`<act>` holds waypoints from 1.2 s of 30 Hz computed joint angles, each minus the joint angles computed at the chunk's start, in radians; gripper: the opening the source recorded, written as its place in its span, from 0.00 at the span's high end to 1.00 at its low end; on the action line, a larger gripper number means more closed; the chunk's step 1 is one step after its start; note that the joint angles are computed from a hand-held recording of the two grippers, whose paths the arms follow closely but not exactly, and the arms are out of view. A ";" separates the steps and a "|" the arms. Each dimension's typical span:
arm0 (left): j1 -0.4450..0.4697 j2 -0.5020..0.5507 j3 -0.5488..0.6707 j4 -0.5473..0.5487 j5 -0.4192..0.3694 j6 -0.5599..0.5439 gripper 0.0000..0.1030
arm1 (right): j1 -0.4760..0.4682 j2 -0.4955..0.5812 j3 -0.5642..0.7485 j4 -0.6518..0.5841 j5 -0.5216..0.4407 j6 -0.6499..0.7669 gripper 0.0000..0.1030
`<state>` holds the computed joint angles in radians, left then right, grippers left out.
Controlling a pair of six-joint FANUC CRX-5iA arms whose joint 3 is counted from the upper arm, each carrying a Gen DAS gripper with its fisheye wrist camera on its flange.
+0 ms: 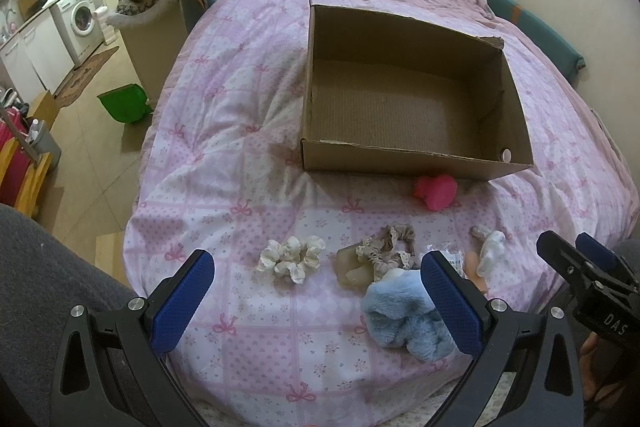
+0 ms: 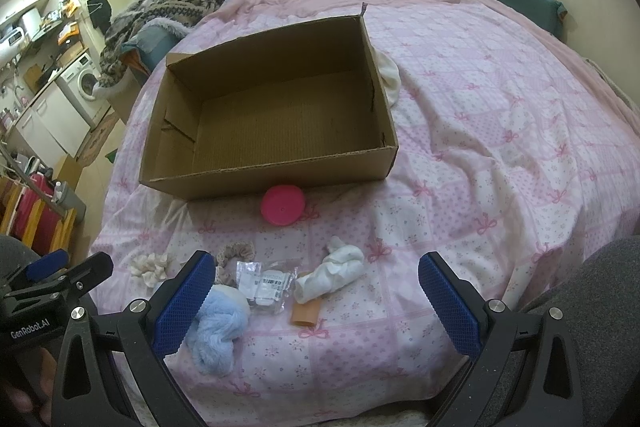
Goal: Organize soft objects
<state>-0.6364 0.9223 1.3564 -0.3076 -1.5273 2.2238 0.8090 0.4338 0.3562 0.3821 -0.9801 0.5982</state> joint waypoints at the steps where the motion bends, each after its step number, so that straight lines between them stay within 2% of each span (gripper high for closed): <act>1: 0.000 -0.003 -0.006 0.000 0.003 0.001 0.00 | 0.000 0.000 0.000 0.000 0.000 0.000 0.00; 36: 0.001 0.000 0.000 0.002 -0.001 -0.001 0.00 | -0.002 0.000 0.000 -0.004 0.001 0.001 0.00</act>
